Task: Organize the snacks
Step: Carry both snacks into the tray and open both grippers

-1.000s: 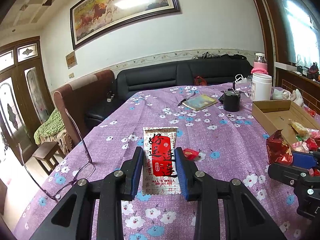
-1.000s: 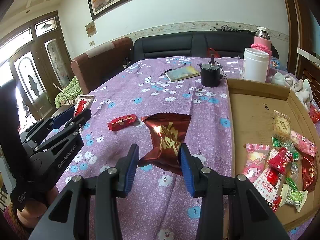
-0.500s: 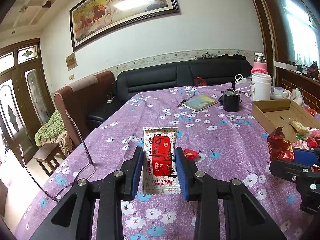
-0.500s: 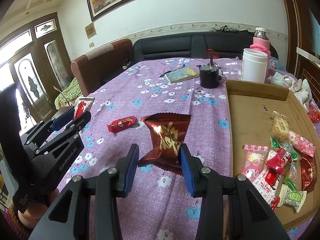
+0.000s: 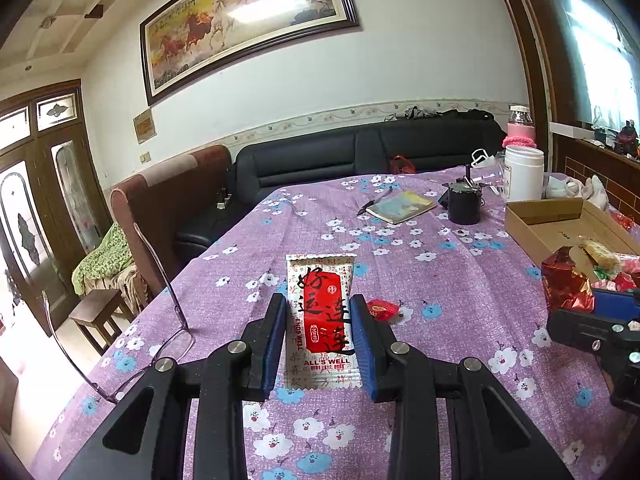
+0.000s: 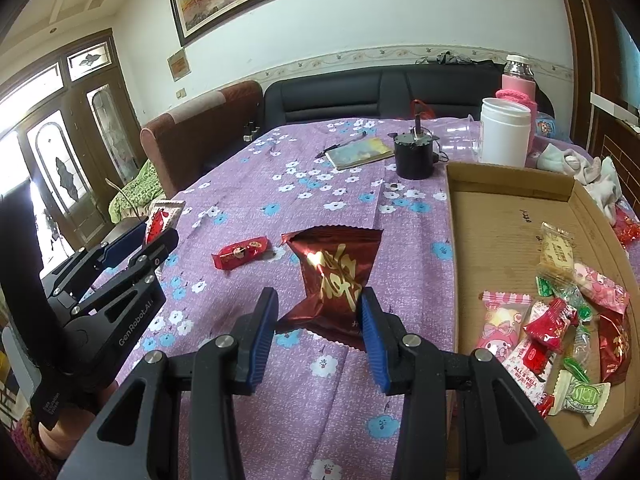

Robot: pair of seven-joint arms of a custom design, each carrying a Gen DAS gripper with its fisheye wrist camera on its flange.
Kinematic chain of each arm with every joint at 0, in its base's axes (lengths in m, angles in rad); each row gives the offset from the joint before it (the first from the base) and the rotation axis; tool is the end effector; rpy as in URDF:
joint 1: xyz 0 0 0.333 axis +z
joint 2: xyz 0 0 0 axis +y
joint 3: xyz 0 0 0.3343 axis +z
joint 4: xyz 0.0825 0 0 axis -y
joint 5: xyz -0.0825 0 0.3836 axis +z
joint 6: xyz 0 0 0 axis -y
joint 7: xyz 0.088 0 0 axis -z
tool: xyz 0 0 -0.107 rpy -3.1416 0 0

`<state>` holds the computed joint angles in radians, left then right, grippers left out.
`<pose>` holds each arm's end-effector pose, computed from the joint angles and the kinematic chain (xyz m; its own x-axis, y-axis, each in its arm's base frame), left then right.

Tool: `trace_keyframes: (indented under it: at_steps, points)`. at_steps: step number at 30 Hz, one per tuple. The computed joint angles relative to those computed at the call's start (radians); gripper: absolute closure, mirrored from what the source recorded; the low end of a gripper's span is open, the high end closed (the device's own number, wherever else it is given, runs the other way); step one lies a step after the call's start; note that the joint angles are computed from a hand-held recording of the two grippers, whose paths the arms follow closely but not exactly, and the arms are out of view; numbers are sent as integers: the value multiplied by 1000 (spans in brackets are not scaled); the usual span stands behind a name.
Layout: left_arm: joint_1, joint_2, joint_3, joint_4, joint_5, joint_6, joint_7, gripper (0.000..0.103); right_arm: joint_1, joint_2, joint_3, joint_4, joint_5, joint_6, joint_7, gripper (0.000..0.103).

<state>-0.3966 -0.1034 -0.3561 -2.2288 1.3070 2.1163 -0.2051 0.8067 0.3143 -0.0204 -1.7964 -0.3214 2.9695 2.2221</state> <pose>0.4092 -0.3277 0.4613 0.3519 -0.9181 -0.1823 -0.4715 -0.0056 -0.8819 0.4709 0.5047 0.4926 0.4919 -0.8446 -0.2113 -0.6505 -0.1952 -0.7340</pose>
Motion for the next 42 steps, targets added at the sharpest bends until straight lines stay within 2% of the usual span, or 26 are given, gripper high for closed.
trace_keyframes:
  at_steps: [9, 16, 18, 21, 26, 31, 35, 40, 42]
  points:
    - [-4, 7, -3, 4, 4, -16, 8, 69, 2, -18, -21, -20, -10, 25, 34, 63]
    - [-16, 22, -1, 16, 5, -30, 17, 69, 11, -43, -66, -44, -60, 44, 116, 63]
    - [-13, 17, 6, 19, -14, -1, 16, 69, 19, -54, -100, -54, -100, 47, 175, 63]
    - [-4, 3, 14, 28, -45, 61, 14, 69, -4, -82, -129, -82, -140, 49, 270, 63]
    - [-6, 44, 10, 106, -83, 161, 100, 69, -79, -120, -132, -122, -184, 8, 389, 63]
    - [-42, 169, 13, 272, -124, 287, 203, 69, -202, -123, -44, -142, -90, -20, 354, 63]
    - [-81, 314, 34, 428, -237, 392, 336, 70, -244, -129, -15, -158, -60, -30, 351, 63]
    - [-135, 460, 60, 583, -368, 385, 458, 70, -275, -122, 11, -155, -8, -43, 307, 63]
    - [-151, 478, 78, 601, -397, 395, 478, 70, -283, -119, 20, -151, 18, -56, 282, 62]
